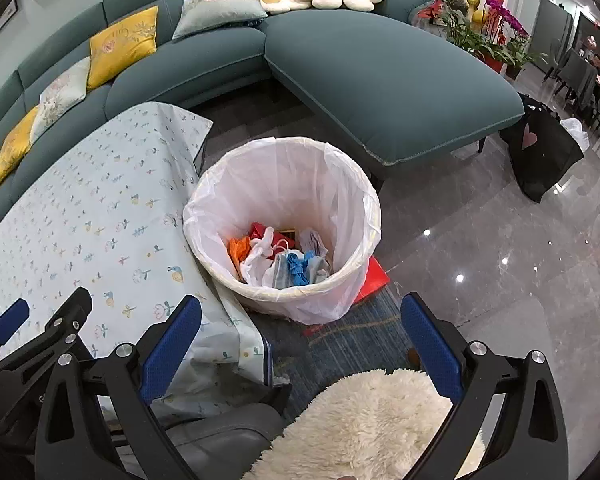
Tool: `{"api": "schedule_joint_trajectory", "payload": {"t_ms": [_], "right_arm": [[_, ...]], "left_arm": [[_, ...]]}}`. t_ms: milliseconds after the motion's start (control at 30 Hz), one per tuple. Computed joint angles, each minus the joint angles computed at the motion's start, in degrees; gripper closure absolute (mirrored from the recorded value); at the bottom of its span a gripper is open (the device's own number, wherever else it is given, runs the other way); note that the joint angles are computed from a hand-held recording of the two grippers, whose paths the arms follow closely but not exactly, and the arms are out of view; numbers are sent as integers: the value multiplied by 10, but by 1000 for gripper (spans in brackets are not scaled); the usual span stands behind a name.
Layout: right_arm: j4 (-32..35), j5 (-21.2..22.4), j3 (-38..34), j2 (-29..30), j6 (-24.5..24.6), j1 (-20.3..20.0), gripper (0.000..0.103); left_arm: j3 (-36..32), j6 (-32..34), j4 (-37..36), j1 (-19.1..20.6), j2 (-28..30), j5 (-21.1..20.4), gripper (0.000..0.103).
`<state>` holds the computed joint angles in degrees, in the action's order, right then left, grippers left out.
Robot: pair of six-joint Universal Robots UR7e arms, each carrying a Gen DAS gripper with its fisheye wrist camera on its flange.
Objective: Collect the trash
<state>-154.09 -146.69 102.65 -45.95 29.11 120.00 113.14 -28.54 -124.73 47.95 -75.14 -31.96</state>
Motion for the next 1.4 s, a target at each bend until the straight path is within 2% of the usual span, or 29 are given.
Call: {"api": "schedule_joint_trajectory", "payload": {"t_ms": [267,933,1400], "right_arm": [[28,2,-6,-1,16,-4,7],[23,8,-3,-3,14,-10,7],[-7,12,-12,12,-35,-8,7]], "left_arm": [[-8,-3,10,4,9,-2,15],[-15,-12,24,10,19,-3,15],[-16,-14,20,14,23,-1,15]]}}
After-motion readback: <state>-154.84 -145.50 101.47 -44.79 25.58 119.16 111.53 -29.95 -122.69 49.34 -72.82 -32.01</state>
